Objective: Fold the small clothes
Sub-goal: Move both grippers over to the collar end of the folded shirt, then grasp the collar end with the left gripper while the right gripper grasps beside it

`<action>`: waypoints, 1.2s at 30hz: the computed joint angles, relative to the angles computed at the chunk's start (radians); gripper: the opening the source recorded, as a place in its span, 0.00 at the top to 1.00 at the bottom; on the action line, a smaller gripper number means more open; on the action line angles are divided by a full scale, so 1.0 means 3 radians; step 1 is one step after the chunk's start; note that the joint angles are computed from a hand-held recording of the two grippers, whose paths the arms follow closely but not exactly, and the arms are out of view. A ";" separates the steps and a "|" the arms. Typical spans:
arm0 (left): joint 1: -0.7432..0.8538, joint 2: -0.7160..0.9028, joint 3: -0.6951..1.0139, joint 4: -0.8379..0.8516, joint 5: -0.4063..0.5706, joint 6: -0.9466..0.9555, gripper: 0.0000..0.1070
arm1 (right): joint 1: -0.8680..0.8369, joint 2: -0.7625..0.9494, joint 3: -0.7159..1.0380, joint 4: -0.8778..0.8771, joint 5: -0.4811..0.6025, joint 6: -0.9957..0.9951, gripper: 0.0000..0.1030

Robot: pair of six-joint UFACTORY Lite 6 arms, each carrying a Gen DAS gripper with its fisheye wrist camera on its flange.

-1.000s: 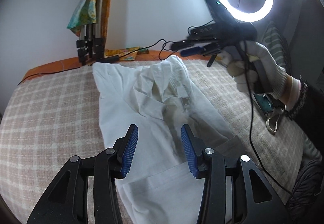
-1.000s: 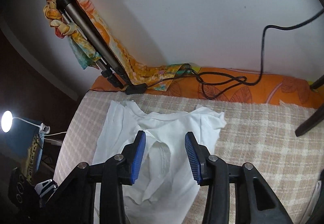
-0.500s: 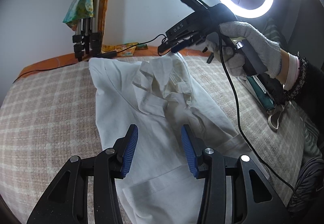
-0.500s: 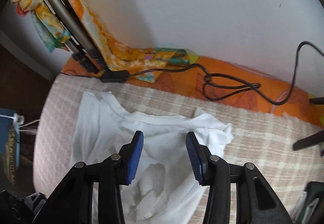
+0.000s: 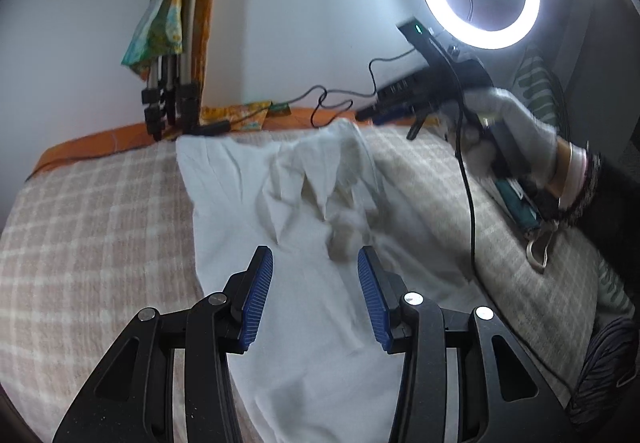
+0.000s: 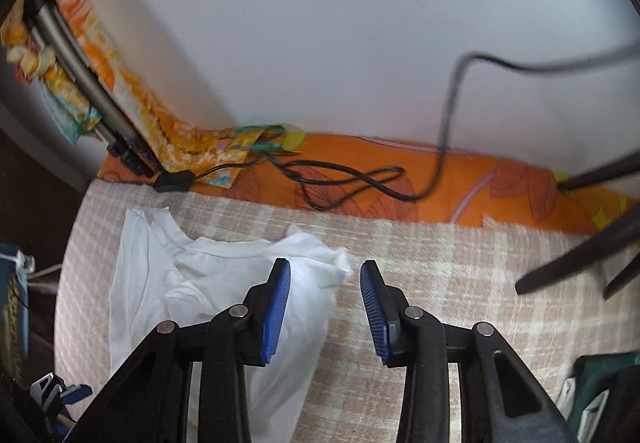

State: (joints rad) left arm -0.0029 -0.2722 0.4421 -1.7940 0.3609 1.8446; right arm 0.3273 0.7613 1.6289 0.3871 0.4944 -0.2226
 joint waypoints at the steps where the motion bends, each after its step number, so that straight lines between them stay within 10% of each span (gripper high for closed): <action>1: -0.0026 0.0167 0.0217 0.0087 0.0023 -0.0075 0.60 | -0.0083 -0.0060 -0.0144 0.0269 -0.0071 -0.0269 0.64; 6: -0.0200 0.1223 0.1463 0.0525 0.0212 -0.0525 0.53 | -0.0399 -0.0081 -0.0463 0.1681 -0.0111 -0.1553 0.65; 20: -0.0307 0.4020 0.4609 0.2371 0.0659 -0.2658 0.52 | -0.0682 0.0262 -0.0318 0.2573 0.0213 -0.2429 0.67; 24: -0.0292 0.4286 0.4941 0.2408 0.0803 -0.2784 0.55 | -0.0718 0.0295 -0.0283 0.2673 0.0296 -0.2520 0.67; 27: -0.0259 0.4311 0.4915 0.2253 0.0848 -0.2631 0.96 | -0.0732 0.0303 -0.0284 0.2728 0.0329 -0.2557 0.67; 36: -0.0213 0.3980 0.4375 0.1914 0.0489 -0.2148 0.99 | -0.0862 0.0308 -0.0426 0.3137 0.0652 -0.2974 0.66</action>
State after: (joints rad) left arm -0.0668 0.9219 1.7546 -1.2198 0.5075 1.2002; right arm 0.0689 0.8535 1.5011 1.3282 0.6901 -1.1148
